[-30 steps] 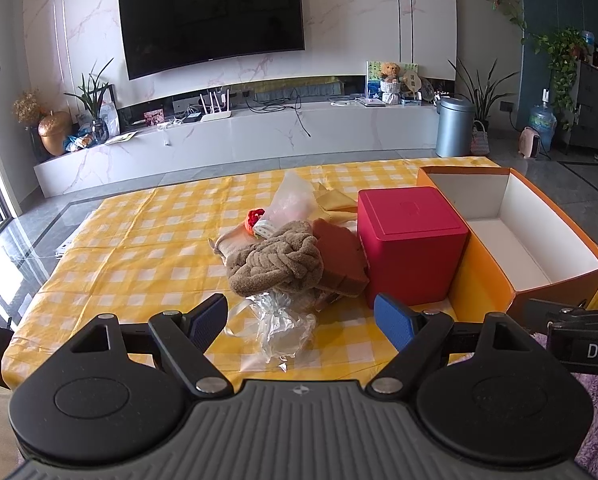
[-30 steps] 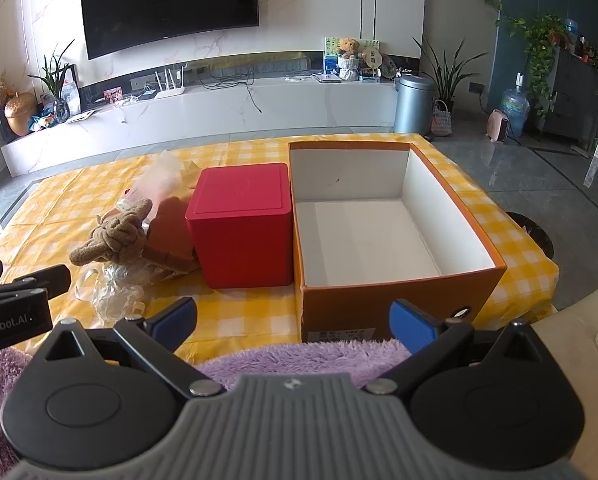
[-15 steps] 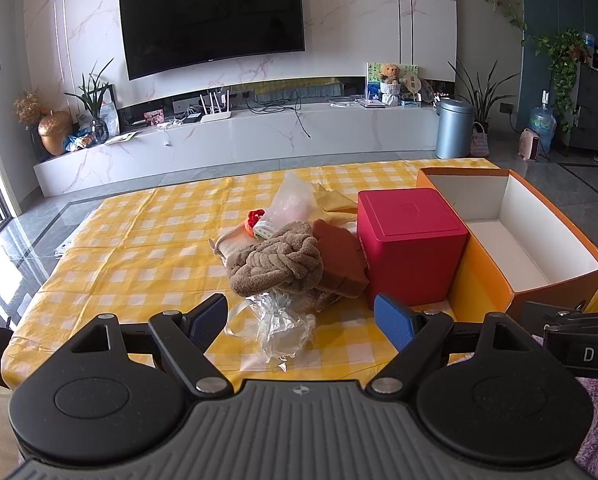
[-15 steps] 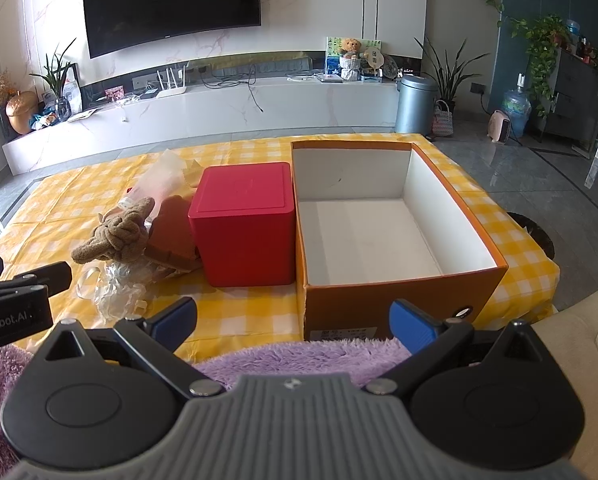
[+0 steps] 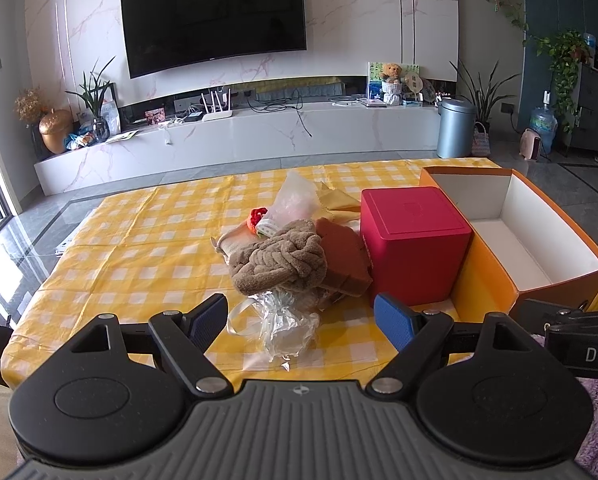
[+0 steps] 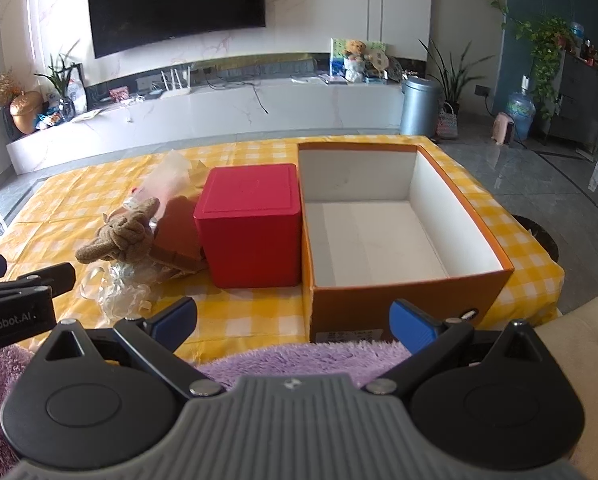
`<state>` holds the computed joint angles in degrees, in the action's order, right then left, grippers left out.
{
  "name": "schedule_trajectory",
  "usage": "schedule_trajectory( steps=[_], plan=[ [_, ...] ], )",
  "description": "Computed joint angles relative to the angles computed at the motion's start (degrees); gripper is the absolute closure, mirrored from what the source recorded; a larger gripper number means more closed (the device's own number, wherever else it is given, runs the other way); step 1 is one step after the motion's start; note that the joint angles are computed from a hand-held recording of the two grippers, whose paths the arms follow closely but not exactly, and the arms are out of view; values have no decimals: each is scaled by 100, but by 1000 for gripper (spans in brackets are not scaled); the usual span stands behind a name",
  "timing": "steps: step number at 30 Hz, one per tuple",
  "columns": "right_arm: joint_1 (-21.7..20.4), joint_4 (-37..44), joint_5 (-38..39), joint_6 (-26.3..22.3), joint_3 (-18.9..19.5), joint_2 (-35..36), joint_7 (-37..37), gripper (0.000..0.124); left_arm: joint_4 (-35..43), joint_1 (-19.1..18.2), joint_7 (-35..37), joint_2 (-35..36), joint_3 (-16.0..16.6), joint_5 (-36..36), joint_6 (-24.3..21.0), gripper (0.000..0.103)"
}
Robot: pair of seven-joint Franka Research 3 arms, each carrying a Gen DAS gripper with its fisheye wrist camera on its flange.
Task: Organize soft objects
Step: 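Grasp the brown plush toy with the left gripper while the right gripper grasps the orange sponge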
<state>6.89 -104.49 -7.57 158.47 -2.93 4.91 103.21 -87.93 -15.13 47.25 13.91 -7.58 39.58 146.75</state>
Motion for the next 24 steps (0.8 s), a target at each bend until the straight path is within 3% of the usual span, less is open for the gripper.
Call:
schedule_trajectory(
  steps=[3, 7, 13, 17, 19, 24],
  plan=[
    [-15, -69, 214, 272, 48, 39, -274, 24, -143, 147, 190, -65, -45, -302, 204, 14],
    [-43, 34, 852, 403, 170, 199, -967, 24, -183, 410, 787, -58, -193, -1244, 216, 26],
    [-40, 488, 1728, 327, 360, 604, -2145, 44, -240, 755, 1774, 24, -331, -2473, 445, 43],
    [-46, 1083, 2183, -92, 463, 1008, -2767, 54, 16, 813, 2201, 236, -298, -2658, 424, 40],
    [-15, 1449, 2242, -306, 473, 1265, -2995, 57, 207, 821, 2467, 397, -287, -2661, 439, 29],
    [80, 2669, 2205, -1081, 415, 2138, -3092, 65, 1084, 780, 2852, 1054, -256, -2761, 76, 20]
  ],
)
